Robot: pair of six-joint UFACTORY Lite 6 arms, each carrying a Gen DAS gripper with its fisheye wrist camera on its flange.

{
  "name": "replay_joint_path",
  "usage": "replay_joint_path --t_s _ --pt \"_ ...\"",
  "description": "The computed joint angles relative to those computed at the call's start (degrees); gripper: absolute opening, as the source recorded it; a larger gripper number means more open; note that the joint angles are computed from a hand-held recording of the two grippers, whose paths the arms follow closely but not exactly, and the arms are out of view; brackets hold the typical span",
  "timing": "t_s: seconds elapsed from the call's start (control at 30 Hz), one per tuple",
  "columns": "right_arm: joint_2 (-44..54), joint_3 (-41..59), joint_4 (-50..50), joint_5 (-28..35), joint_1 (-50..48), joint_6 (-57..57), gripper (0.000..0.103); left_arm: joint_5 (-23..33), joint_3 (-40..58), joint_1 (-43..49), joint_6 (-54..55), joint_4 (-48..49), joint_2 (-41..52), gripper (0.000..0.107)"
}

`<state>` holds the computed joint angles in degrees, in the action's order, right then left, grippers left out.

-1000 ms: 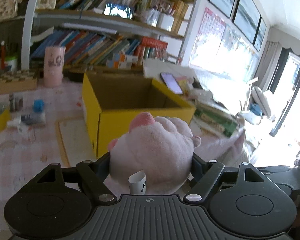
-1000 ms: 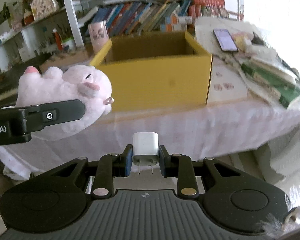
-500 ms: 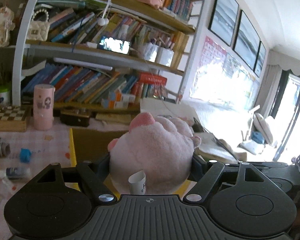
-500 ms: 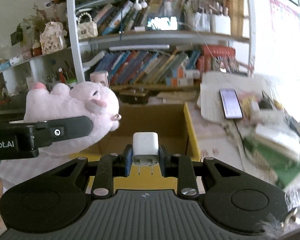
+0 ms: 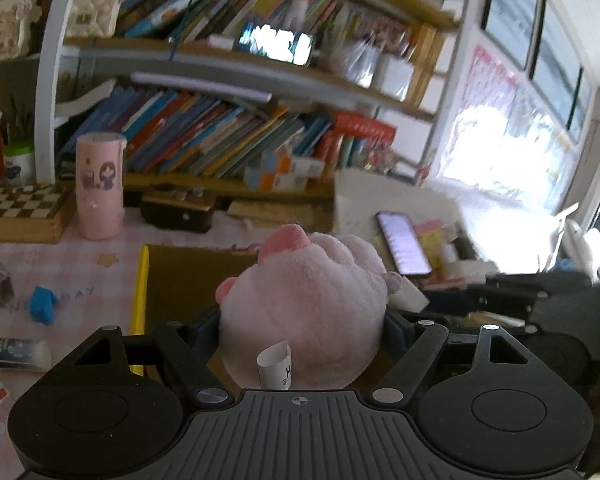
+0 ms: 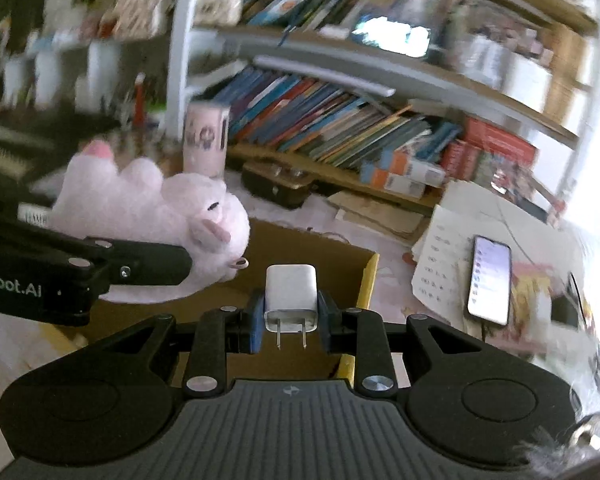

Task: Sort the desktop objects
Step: 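Carry the pig and charger toward the yellow box with both tools, then open both tools to drop the pig and charger into the yellow box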

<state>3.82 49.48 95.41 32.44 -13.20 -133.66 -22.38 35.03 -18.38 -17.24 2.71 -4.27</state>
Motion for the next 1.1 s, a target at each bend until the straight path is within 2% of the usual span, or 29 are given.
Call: replay_joint_path --t_s 0.2,0.33,0.47,0.57,0.87,1.0,1.07,1.1 --pt "14.5 14.0 -8.3 -4.3 4.8 -2.0 0.024 3.5 8.3 0.1 8.8 -7.8 10.0 0.08" --pt "22.8 24.0 -23.9 -6.2 7.9 7.3 0.024 5.7 12.5 0.6 11.6 -10.0 14.5 0.08" --pt "27.0 28.5 -32.0 -6.9 10.0 9.1 0.025 7.6 15.6 0.5 16.7 -14.9 18.1 0.08" --pt "28.5 29.6 -34.5 -7.2 11.1 8.6 0.025 8.2 16.3 0.3 18.9 -17.5 18.5 0.081" --pt "33.1 35.6 -41.2 -6.0 12.4 16.3 0.025 10.0 18.3 -0.7 32.2 -32.0 19.4 0.088" --pt "33.6 36.5 -41.0 -6.0 12.5 17.1 0.025 10.2 18.4 -0.8 32.5 -32.7 19.3 0.092" --pt "33.7 36.6 -39.7 -5.3 12.2 16.9 0.029 9.8 18.1 -0.8 32.8 -33.3 19.1 0.095" --pt "33.3 36.1 -37.9 -5.1 12.0 15.3 0.038 9.7 18.0 -0.7 32.1 -33.0 18.9 0.098"
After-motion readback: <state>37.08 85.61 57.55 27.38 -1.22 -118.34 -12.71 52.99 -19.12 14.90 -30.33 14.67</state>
